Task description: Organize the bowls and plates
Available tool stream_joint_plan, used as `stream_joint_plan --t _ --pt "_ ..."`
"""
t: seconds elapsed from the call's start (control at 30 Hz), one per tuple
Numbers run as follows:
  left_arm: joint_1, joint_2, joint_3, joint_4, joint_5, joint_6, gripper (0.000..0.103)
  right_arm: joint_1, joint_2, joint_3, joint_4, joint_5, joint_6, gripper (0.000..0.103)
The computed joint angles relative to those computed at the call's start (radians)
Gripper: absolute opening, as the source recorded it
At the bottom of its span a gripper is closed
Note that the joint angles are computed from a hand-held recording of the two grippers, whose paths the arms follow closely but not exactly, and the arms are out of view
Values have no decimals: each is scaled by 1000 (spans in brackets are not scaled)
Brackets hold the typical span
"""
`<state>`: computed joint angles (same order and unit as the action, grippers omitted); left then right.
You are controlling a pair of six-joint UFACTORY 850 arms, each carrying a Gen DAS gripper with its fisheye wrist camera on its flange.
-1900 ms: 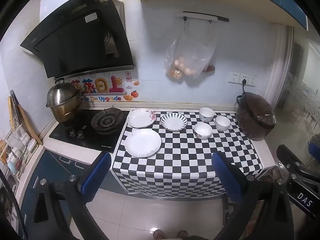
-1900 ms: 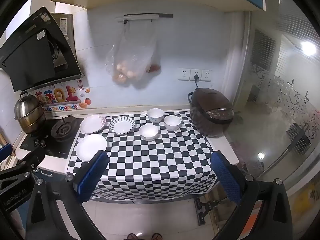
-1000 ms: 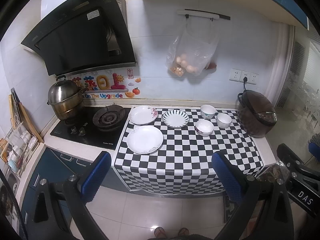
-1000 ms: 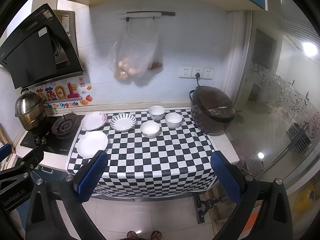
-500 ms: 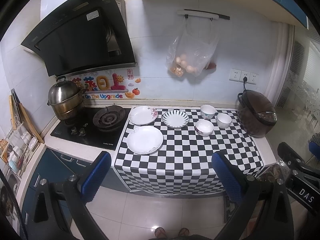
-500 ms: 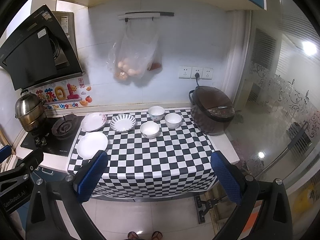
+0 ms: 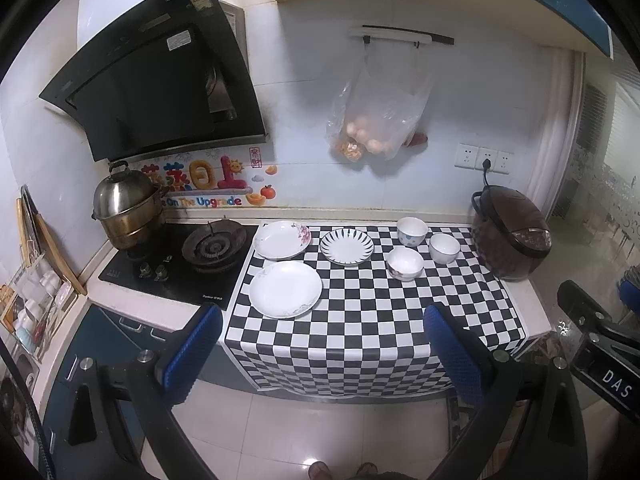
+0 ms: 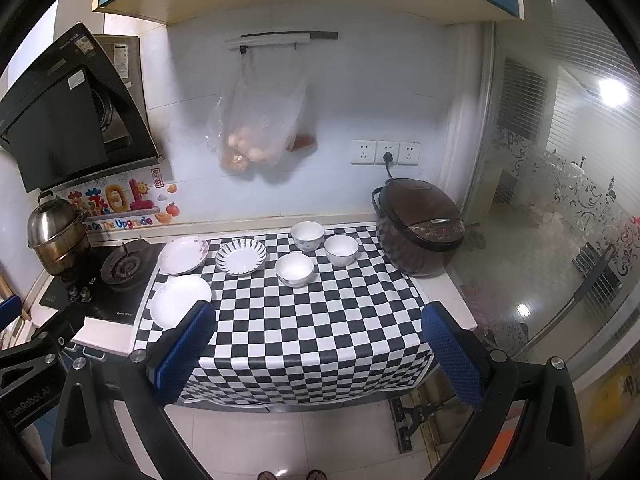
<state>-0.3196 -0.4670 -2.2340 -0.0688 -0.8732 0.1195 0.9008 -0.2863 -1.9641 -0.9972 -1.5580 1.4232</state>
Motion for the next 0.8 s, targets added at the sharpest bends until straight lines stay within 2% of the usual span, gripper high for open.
stream_joint_plan --t 0.8 --pt "-4 -13 -12 16 -3 -19 103 -20 -2 8 1 22 -11 103"
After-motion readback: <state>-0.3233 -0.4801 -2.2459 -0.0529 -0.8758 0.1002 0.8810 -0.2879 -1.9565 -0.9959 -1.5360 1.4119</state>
